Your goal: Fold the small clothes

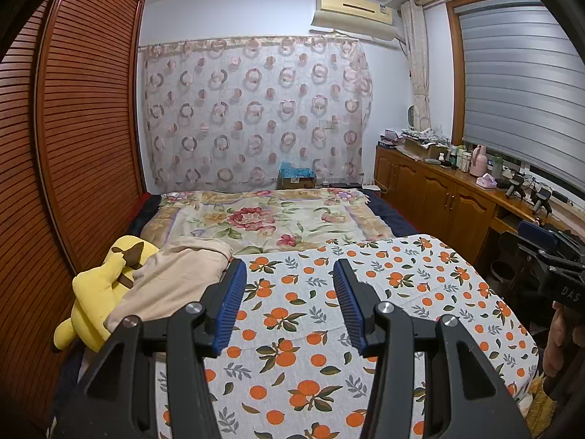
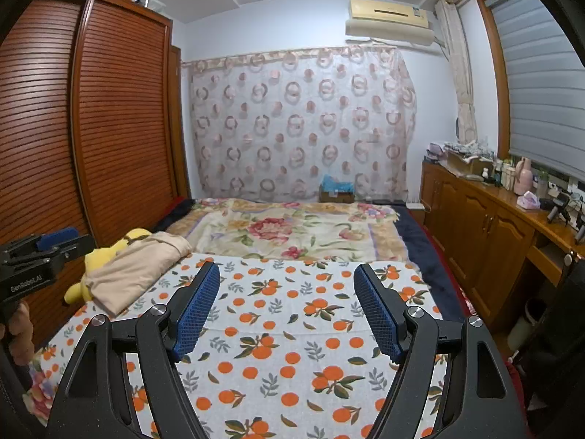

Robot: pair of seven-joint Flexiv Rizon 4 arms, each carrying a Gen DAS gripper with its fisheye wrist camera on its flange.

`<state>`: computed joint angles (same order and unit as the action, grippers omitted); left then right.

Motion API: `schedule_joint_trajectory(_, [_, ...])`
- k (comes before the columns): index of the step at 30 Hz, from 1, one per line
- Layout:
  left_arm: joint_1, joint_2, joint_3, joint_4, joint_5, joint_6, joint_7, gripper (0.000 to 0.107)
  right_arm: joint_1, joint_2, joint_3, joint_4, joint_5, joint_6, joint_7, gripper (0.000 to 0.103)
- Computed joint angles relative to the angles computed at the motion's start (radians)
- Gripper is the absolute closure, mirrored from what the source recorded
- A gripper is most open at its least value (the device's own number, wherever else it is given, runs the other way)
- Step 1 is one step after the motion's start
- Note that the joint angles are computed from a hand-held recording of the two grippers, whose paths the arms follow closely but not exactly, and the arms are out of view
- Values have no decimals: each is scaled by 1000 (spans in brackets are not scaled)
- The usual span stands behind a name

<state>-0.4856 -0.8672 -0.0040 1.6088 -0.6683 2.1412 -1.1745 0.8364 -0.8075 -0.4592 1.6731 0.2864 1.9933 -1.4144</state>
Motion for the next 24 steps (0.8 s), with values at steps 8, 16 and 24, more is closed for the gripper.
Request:
schedule_joint_trajectory(8, [-2, -3, 2, -6, -2, -2, 1, 58, -1, 0, 2, 0, 0, 0, -1, 25])
schedule_joint_trajectory(16, [-4, -4, 4, -7, -6, -2, 3, 58, 0, 0, 0, 0, 2, 0, -3, 25])
schedule_joint_trajectory(24, [-3, -5, 2, -7, -6, -1, 4, 58, -4, 1, 5, 0, 0, 2, -4, 25])
